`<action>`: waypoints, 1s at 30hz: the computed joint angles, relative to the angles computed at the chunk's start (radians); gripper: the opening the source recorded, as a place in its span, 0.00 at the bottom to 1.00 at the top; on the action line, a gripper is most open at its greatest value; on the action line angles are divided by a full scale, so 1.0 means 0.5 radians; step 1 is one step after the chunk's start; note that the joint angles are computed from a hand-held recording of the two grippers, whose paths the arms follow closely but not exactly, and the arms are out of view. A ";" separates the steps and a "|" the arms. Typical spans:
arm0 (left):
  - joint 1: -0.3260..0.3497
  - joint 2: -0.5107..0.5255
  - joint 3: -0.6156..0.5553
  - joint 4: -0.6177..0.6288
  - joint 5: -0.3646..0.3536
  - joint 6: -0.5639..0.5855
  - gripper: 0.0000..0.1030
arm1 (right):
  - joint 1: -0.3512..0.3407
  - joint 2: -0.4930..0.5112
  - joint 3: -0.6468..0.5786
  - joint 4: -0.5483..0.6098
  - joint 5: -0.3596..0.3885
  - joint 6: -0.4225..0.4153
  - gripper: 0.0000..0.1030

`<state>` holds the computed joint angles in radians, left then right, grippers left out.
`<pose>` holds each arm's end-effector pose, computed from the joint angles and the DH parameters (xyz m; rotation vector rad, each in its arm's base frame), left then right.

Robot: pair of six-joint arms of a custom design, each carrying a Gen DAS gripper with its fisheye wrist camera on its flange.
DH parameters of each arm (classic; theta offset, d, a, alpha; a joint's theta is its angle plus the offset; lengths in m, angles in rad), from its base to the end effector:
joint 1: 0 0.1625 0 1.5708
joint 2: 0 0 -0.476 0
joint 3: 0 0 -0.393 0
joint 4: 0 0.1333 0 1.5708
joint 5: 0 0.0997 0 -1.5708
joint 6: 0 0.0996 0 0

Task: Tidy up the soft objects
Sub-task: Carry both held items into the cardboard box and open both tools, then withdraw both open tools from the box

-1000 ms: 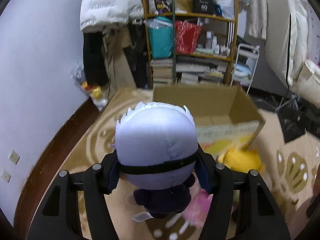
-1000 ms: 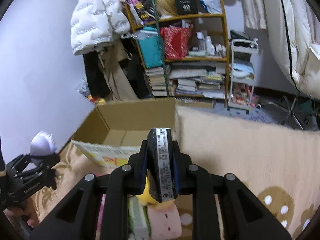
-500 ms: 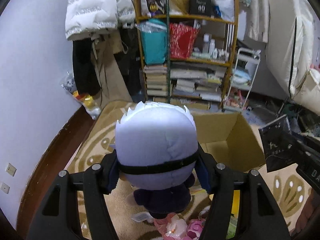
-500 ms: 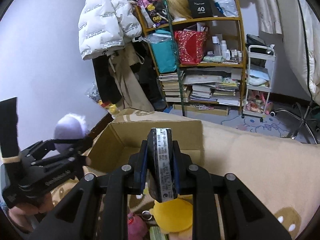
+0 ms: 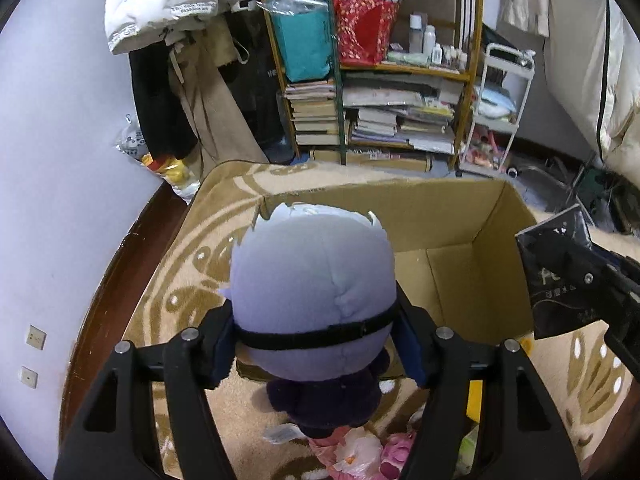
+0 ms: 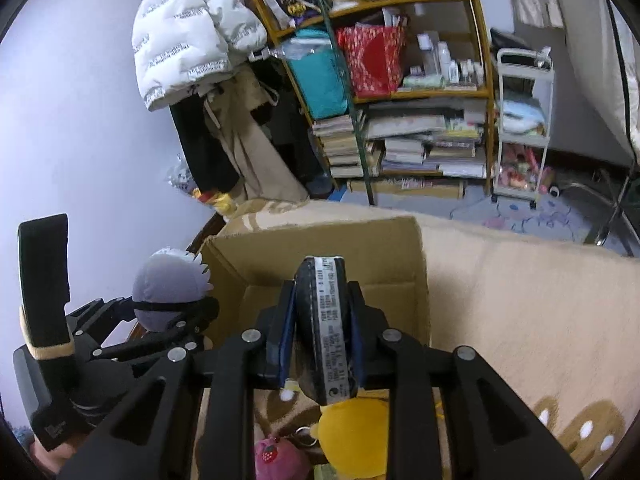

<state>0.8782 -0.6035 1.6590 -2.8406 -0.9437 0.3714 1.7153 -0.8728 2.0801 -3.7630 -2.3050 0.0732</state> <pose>-0.2995 -0.6613 0.0331 1.2062 2.2230 -0.3994 0.1469 -0.5469 0.2020 -0.3787 -2.2354 1.2771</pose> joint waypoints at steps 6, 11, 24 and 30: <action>0.021 -0.025 -0.021 0.122 -0.010 -0.162 0.79 | -0.007 -0.020 0.014 0.055 -0.011 0.024 0.44; 0.023 -0.058 -0.032 0.134 -0.035 -0.207 0.94 | 0.048 -0.039 0.006 0.024 -0.050 -0.067 0.62; -0.012 -0.246 0.126 0.091 -0.018 -0.199 1.00 | 0.238 -0.062 0.067 -0.033 -0.277 -0.096 1.00; -0.009 -0.369 0.262 0.107 -0.034 -0.320 1.00 | 0.283 -0.084 0.172 0.031 -0.361 -0.006 1.00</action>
<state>0.8739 -0.7878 1.7901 -2.7870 -0.9606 0.2113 1.8567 -0.9148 2.1659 -3.7477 -2.4854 0.0700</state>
